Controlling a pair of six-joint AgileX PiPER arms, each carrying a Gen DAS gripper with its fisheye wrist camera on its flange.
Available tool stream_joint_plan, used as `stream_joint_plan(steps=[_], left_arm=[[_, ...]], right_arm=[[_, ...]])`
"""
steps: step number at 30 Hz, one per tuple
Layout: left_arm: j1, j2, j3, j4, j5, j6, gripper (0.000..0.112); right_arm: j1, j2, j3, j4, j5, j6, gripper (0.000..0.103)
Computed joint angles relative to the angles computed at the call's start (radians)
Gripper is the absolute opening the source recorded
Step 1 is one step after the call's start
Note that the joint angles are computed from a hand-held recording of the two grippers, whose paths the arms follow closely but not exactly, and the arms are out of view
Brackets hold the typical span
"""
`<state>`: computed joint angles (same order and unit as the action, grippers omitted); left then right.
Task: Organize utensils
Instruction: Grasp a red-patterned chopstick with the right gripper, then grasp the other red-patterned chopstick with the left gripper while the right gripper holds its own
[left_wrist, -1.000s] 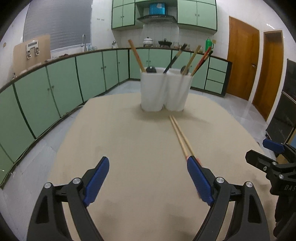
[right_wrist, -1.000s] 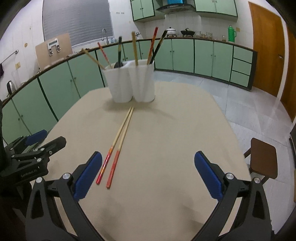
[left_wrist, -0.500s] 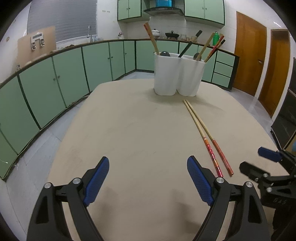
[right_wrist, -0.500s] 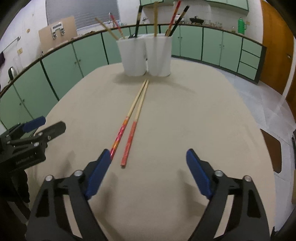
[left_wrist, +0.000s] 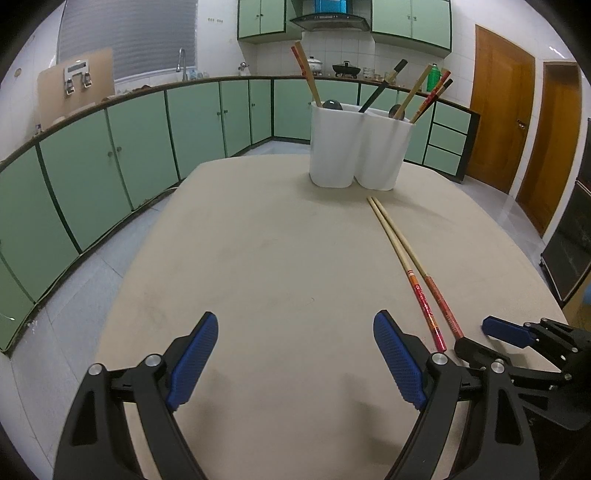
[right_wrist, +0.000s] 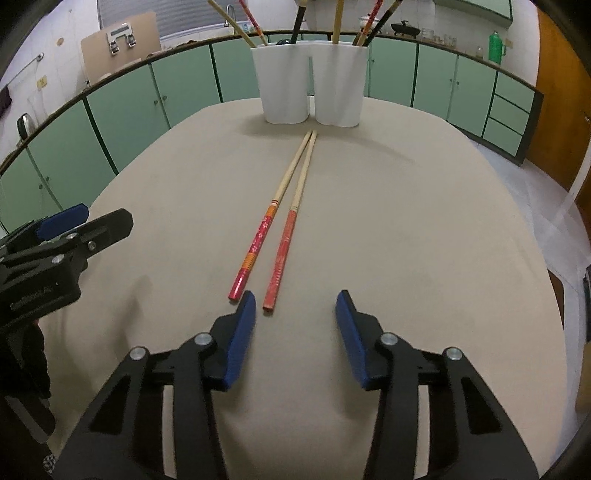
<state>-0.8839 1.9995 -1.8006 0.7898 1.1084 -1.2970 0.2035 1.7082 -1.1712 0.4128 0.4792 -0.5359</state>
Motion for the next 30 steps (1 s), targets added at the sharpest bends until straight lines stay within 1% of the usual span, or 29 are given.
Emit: stream_joint_plan(steps=[4, 6, 8, 11, 18, 24, 28, 30], left_arm=[[-0.001, 0.009, -0.009, -0.007, -0.005, 0.002, 0.085], [-0.001, 0.016, -0.018, -0.012, -0.006, 0.008, 0.085], [-0.003, 0.024, -0.029, -0.017, -0.005, 0.014, 0.085], [-0.006, 0.039, -0.052, -0.026, -0.003, 0.025, 0.085], [-0.019, 0.094, -0.145, -0.054, 0.002, 0.068, 0.084], [-0.031, 0.165, -0.262, -0.092, 0.015, 0.118, 0.084], [-0.038, 0.225, -0.359, -0.122, 0.041, 0.16, 0.083], [-0.038, 0.259, -0.414, -0.141, 0.059, 0.183, 0.081]], right_arm=[[0.006, 0.01, -0.014, -0.016, 0.002, 0.021, 0.026], [0.002, 0.018, -0.022, -0.004, 0.008, 0.008, 0.013], [-0.005, 0.022, -0.027, 0.026, 0.021, -0.023, 0.006], [-0.029, 0.023, -0.031, 0.084, 0.04, -0.068, 0.006], [-0.091, -0.002, -0.008, 0.147, 0.052, -0.125, 0.005], [-0.156, -0.018, -0.005, 0.181, 0.061, -0.164, 0.005], [-0.192, -0.024, -0.001, 0.192, 0.061, -0.191, 0.005], [-0.206, -0.02, -0.003, 0.201, 0.066, -0.202, 0.005]])
